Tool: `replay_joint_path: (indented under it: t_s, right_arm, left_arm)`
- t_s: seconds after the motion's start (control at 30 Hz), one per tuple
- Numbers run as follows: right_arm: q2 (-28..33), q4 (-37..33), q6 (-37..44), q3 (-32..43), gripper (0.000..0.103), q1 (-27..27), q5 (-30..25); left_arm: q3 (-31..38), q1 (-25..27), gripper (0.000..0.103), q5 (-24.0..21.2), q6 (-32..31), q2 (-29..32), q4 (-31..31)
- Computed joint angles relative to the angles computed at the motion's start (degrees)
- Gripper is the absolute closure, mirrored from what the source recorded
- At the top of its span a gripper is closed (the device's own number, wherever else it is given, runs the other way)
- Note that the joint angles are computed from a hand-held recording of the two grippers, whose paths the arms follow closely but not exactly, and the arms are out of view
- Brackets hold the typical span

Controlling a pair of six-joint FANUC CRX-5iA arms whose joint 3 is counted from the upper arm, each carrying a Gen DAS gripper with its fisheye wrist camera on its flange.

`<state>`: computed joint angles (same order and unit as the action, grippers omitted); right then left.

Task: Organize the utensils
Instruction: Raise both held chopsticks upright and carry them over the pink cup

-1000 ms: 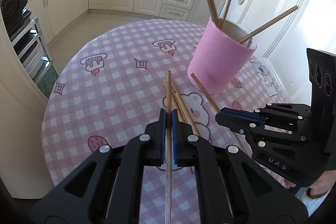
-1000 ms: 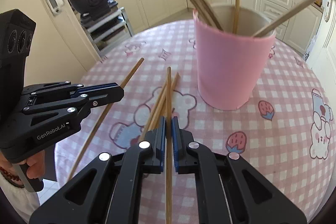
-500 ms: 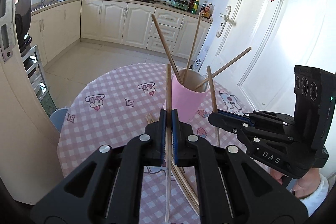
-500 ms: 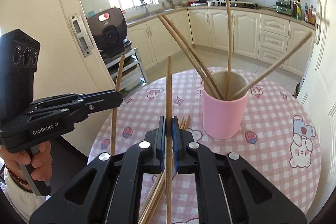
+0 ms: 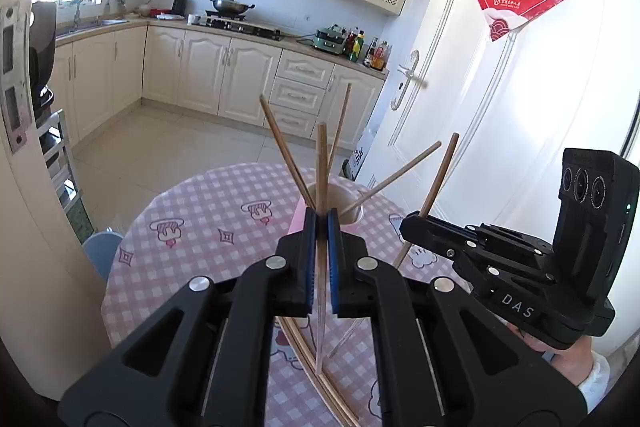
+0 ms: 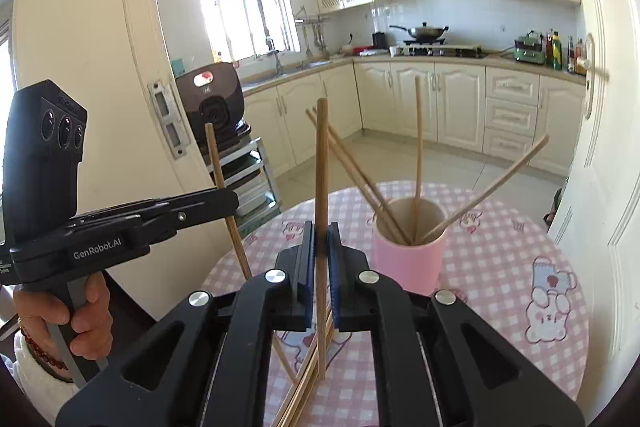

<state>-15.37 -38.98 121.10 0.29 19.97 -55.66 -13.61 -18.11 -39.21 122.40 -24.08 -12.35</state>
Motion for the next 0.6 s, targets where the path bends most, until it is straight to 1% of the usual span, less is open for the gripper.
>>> replay_joint_path:
  t_s: [0.1,0.27,0.3,0.43,0.5,0.6]
  right_arm:
    - [-0.7,-0.1,0.2,0.1,0.098,-0.6,2.0]
    - [-0.8,-1.2,1.0,0.8,0.098,-2.1,5.7]
    - [-0.9,-1.3,1.1,0.7,0.098,-2.2,7.2]
    - [-0.9,-1.8,1.1,0.8,0.098,-2.4,11.5]
    - [-1.1,-1.9,1.1,0.7,0.098,-2.2,13.8]
    - [-1.6,-2.5,2.2,0.3,0.098,-1.9,18.0]
  left_arm:
    - [4.1,-3.2,0.097,-1.5,5.1,1.6,-7.6]
    - [8.0,-5.7,0.097,-1.1,9.5,3.5,-13.9]
    - [9.0,-6.1,0.097,-1.0,10.1,4.2,-15.1]
    - [11.6,-6.6,0.097,0.0,11.8,6.0,-17.5]
    - [13.2,-7.9,0.097,0.0,14.7,6.6,-21.2]
    - [15.6,-11.1,0.097,-0.7,20.6,7.6,-29.2]
